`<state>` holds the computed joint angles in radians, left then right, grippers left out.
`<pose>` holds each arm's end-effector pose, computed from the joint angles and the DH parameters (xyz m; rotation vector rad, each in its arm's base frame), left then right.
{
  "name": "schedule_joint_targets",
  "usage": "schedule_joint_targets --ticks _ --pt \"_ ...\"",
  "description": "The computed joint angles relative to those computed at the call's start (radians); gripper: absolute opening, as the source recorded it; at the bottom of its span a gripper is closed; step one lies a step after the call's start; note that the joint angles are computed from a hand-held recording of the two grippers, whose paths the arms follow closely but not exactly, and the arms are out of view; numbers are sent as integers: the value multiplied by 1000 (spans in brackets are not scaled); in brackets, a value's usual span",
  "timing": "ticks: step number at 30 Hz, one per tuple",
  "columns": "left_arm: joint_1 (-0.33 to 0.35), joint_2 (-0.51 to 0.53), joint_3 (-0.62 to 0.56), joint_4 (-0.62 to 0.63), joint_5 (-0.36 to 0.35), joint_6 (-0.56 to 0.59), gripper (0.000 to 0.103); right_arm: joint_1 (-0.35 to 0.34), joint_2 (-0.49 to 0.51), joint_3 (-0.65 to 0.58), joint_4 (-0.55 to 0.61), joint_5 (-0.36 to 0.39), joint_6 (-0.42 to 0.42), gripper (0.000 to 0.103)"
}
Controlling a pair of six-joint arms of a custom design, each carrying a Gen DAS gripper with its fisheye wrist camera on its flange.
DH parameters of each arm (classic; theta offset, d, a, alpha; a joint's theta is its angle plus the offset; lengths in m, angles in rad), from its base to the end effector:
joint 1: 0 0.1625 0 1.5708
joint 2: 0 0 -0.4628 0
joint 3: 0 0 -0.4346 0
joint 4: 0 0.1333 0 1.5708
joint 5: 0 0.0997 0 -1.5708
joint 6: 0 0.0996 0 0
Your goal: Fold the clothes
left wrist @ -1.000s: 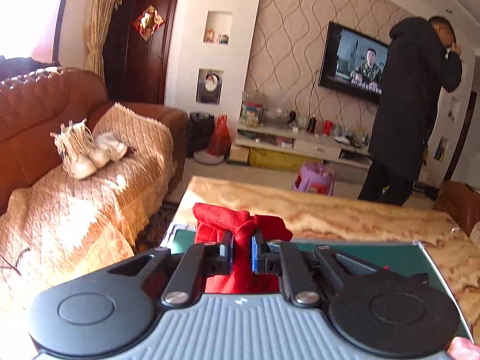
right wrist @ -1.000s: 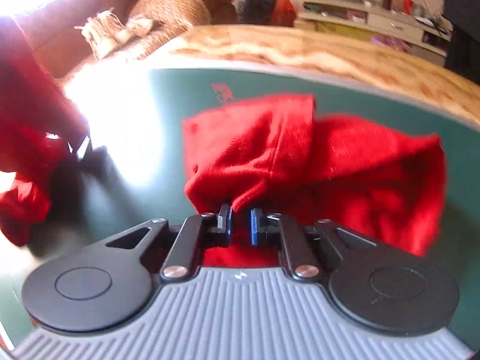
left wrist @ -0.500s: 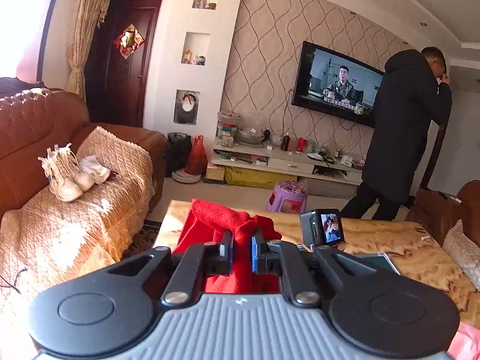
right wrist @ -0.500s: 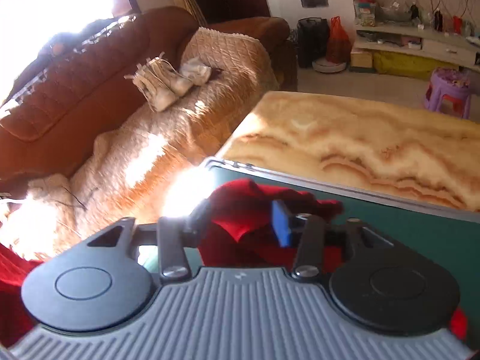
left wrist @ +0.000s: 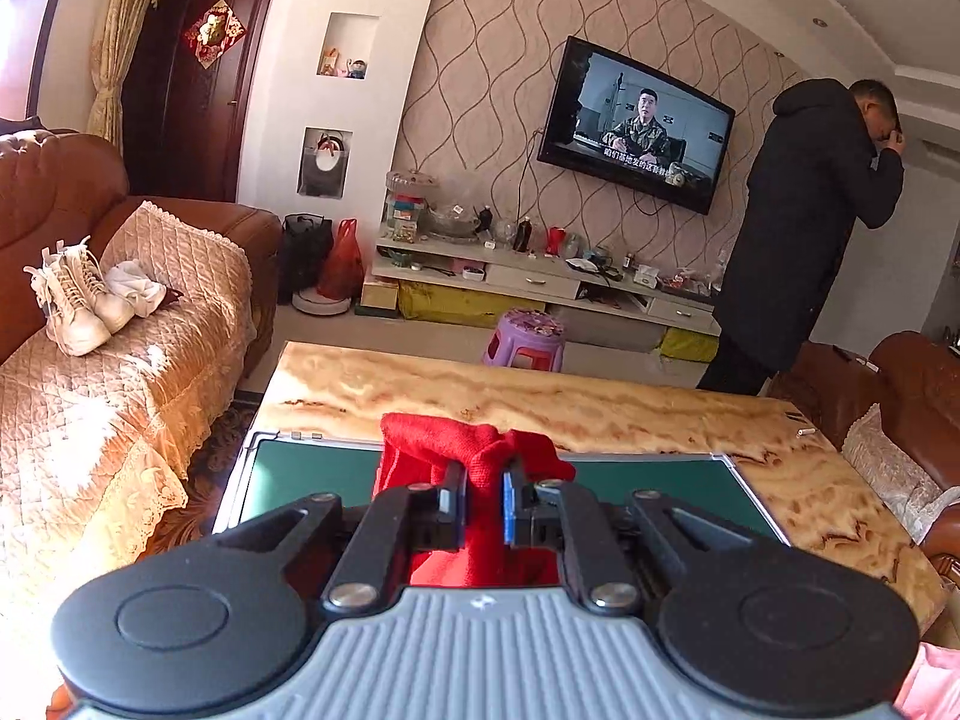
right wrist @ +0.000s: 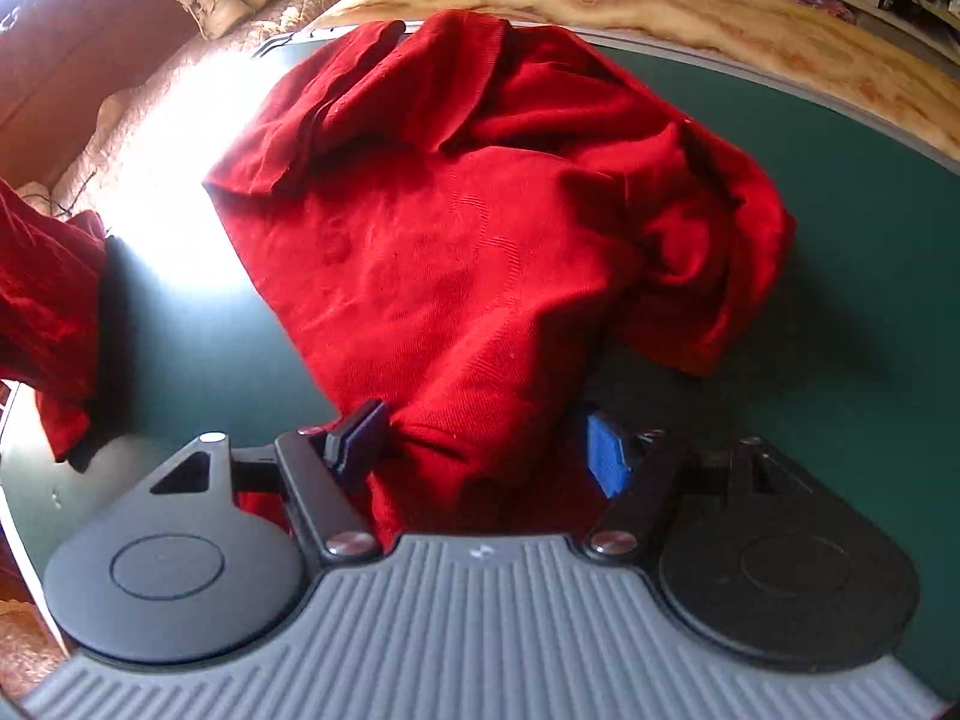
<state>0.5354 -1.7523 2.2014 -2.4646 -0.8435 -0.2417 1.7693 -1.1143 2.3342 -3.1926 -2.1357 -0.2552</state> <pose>-0.2680 -0.3910 0.4047 0.8019 2.4946 -1.0661 0.1727 -0.4529 0.1314 0.4225 -2.4941 0.4934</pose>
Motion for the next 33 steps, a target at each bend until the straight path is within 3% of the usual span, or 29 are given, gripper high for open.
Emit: schedule_joint_targets --ticks 1,2,3,7,9,12,18,19,21,23,27,29,33 --pt "-10 0 -6 13 7 -6 12 12 31 -19 -20 -9 -11 49" --pt "-19 1 -12 26 14 -12 12 29 64 -54 -21 -23 -13 28" --pt "-31 -2 -13 35 24 -20 12 44 95 -92 -19 -31 -16 18" --pt "-72 -10 -15 59 63 -53 12 124 216 -295 -28 -19 -57 16" --pt "-81 -12 -16 70 74 -71 12 169 257 -406 -1 23 -37 16" --pt "-90 -15 -17 86 87 -91 12 219 291 -526 15 108 -20 16" --pt "-87 -12 -12 60 83 -80 12 251 287 -605 -38 222 -41 19" --pt "-84 -10 -10 52 80 -77 12 244 278 -608 -11 197 -36 21" --pt "-74 -5 -8 39 67 -71 12 229 276 -615 70 106 -36 45" --pt "-64 -4 -4 24 56 -61 12 195 285 -594 129 1 -43 57" --pt "-43 6 0 6 28 -44 12 126 265 -482 109 -78 -31 60" --pt "-30 26 -8 -3 15 -34 12 93 231 -420 88 -49 17 60" --pt "-22 69 -20 -34 -4 -8 12 47 104 -270 16 137 27 61"
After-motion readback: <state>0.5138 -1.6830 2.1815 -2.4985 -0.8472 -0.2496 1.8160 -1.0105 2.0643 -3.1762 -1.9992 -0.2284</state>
